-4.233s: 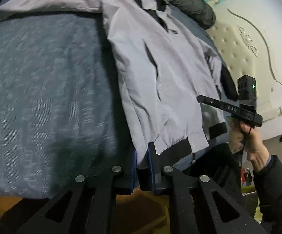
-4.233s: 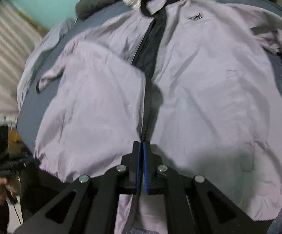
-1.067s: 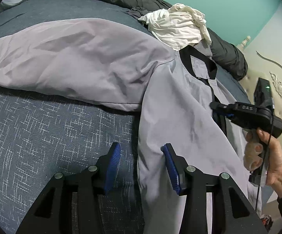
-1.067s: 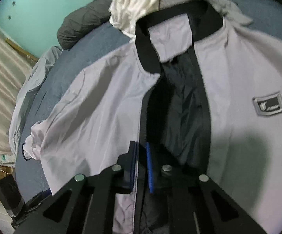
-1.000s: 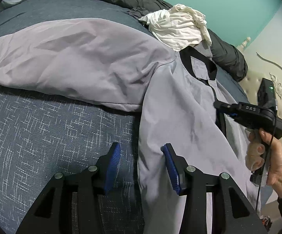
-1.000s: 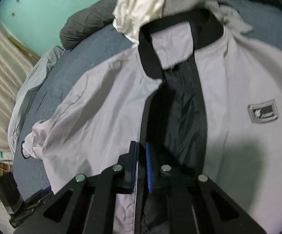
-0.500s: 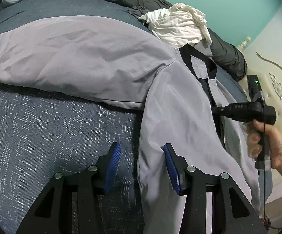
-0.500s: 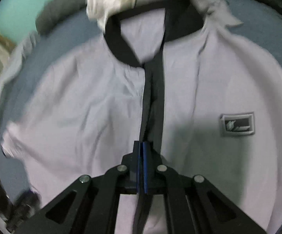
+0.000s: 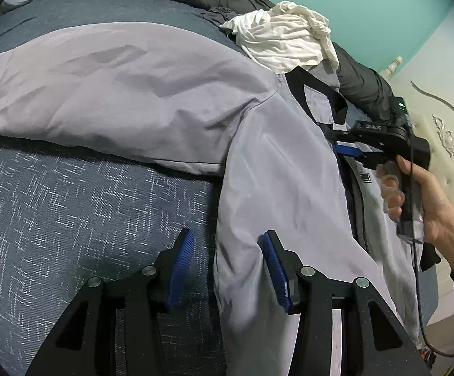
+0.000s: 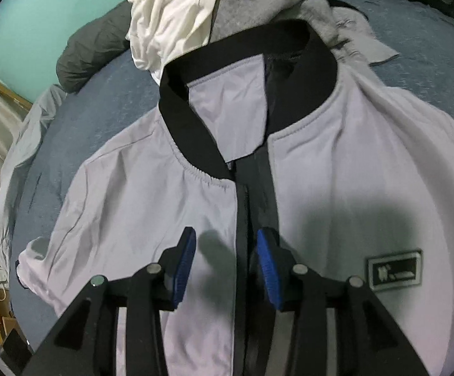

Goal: Fold clothes

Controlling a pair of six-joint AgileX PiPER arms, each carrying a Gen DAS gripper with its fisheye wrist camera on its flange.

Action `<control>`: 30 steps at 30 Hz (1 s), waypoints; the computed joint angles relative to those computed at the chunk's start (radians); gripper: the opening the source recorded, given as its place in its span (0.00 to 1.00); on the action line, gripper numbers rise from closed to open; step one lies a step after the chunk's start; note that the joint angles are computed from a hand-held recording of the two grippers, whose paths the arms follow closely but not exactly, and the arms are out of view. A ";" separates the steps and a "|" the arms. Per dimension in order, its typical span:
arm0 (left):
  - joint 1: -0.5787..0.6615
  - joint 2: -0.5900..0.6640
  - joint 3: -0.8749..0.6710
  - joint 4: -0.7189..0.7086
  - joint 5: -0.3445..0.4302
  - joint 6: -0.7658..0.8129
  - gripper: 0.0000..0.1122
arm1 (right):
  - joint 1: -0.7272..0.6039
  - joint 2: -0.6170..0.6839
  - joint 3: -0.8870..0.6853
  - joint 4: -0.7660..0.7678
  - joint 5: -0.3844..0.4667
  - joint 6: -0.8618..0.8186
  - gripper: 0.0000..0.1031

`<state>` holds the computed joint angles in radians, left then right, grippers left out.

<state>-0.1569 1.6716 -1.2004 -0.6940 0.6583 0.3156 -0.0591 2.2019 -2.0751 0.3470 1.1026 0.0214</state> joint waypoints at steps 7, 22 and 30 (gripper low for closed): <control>0.002 0.008 -0.012 -0.004 0.006 0.003 0.44 | 0.056 -0.066 0.108 -0.069 -0.116 -0.047 0.03; -0.013 0.029 -0.031 0.029 0.005 -0.028 0.44 | 0.097 0.057 -0.101 -0.294 -0.068 0.030 0.02; -0.029 0.041 -0.049 0.050 0.008 -0.052 0.44 | 0.053 -0.089 0.046 -0.305 -0.113 -0.001 0.34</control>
